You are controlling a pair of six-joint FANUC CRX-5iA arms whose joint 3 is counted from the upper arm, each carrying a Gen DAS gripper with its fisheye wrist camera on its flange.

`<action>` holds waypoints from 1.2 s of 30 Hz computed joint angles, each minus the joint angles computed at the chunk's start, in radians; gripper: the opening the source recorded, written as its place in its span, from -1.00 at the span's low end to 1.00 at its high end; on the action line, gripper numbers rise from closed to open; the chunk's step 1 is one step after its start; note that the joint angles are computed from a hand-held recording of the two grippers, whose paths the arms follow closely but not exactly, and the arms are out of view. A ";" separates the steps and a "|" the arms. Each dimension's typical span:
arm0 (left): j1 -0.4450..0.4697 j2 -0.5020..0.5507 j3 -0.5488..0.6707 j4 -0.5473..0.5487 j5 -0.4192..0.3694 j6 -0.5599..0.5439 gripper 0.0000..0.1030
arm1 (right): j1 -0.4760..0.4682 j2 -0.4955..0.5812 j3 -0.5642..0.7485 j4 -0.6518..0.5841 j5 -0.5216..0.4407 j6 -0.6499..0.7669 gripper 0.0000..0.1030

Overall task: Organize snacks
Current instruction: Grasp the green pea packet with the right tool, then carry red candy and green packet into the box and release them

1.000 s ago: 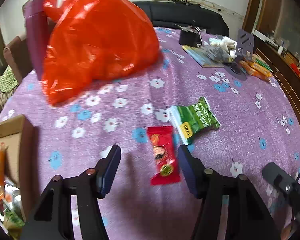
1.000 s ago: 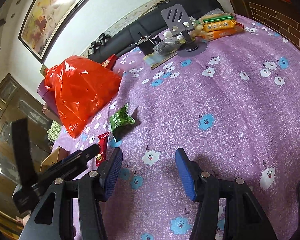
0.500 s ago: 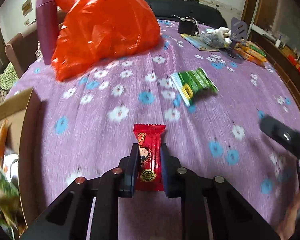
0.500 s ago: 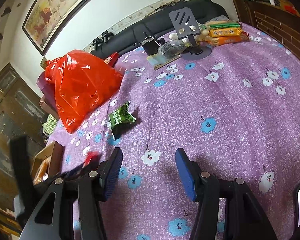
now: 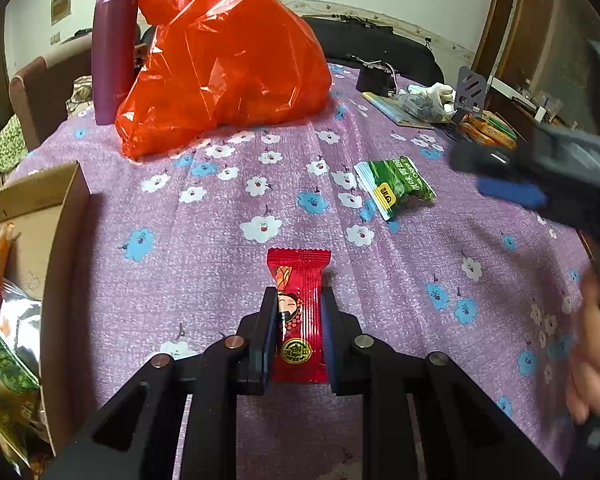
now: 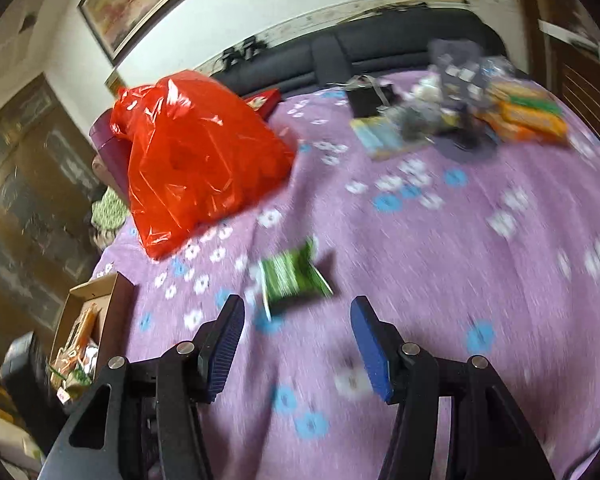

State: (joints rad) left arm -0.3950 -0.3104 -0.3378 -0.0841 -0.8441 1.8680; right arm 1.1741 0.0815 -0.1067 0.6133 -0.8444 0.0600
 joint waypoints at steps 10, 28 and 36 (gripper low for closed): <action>-0.007 -0.010 -0.002 -0.009 0.006 0.003 -0.63 | -0.046 0.196 0.210 -0.138 -0.115 0.263 0.09; -0.126 -0.031 0.052 -0.202 -0.024 0.147 -0.64 | 0.148 -0.075 -0.098 0.065 -0.082 -0.063 -0.22; -0.242 -0.098 0.085 -0.349 -0.113 0.251 -0.63 | 0.229 -0.124 -0.149 0.128 -0.091 -0.162 -0.21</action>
